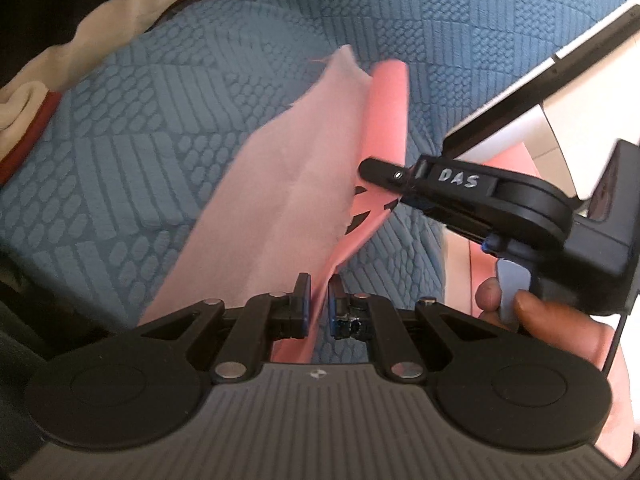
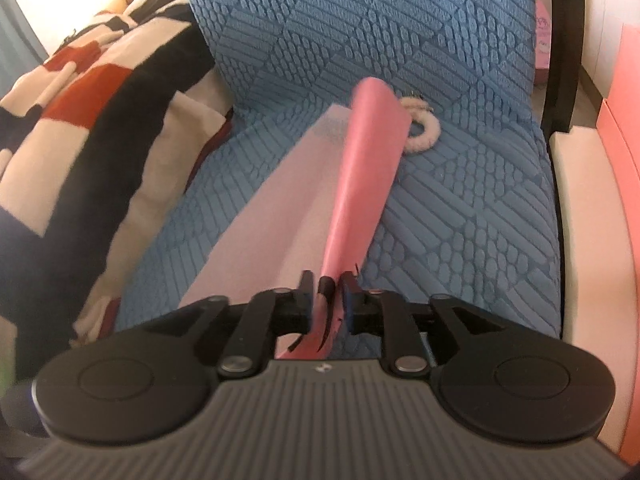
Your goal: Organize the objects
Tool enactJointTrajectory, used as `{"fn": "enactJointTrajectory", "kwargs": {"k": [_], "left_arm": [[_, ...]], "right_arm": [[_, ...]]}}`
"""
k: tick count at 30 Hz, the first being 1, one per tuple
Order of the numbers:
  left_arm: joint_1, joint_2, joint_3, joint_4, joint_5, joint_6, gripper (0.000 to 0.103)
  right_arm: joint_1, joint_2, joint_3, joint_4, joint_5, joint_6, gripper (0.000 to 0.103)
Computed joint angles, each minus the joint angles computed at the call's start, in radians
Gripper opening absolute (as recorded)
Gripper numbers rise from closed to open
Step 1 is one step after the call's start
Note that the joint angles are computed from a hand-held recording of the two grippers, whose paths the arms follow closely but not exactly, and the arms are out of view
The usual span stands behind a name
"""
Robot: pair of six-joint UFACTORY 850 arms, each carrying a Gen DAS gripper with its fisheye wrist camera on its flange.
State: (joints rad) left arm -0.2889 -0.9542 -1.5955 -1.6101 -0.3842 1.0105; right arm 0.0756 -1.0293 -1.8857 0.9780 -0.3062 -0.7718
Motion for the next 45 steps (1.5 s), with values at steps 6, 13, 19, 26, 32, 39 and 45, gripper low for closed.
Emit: {"fn": "enactJointTrajectory", "kwargs": {"k": [6, 13, 19, 26, 32, 39, 45], "left_arm": [[0.012, -0.017, -0.021, 0.049, 0.0, -0.083, 0.011], [0.014, -0.027, -0.039, 0.084, -0.005, -0.134, 0.011], [0.013, -0.029, -0.053, 0.126, -0.007, -0.173, 0.011], [0.012, 0.018, -0.003, 0.01, 0.028, -0.021, 0.011], [0.01, 0.048, 0.028, -0.186, 0.013, 0.222, 0.011], [-0.015, -0.01, -0.044, 0.028, 0.025, 0.049, 0.011], [-0.033, -0.026, -0.066, 0.182, 0.085, -0.073, 0.011]], "right_arm": [[-0.018, 0.014, 0.028, 0.355, -0.066, -0.294, 0.027], [-0.008, -0.01, -0.006, 0.213, -0.127, -0.185, 0.025], [-0.001, -0.042, -0.043, 0.103, -0.134, -0.087, 0.024], [0.001, -0.055, -0.051, 0.086, -0.132, -0.068, 0.023], [-0.005, -0.055, -0.047, 0.114, -0.141, -0.071, 0.02], [-0.011, -0.061, -0.056, 0.13, -0.16, -0.048, 0.02], [-0.01, -0.06, -0.063, 0.109, -0.096, -0.02, 0.023]]}}
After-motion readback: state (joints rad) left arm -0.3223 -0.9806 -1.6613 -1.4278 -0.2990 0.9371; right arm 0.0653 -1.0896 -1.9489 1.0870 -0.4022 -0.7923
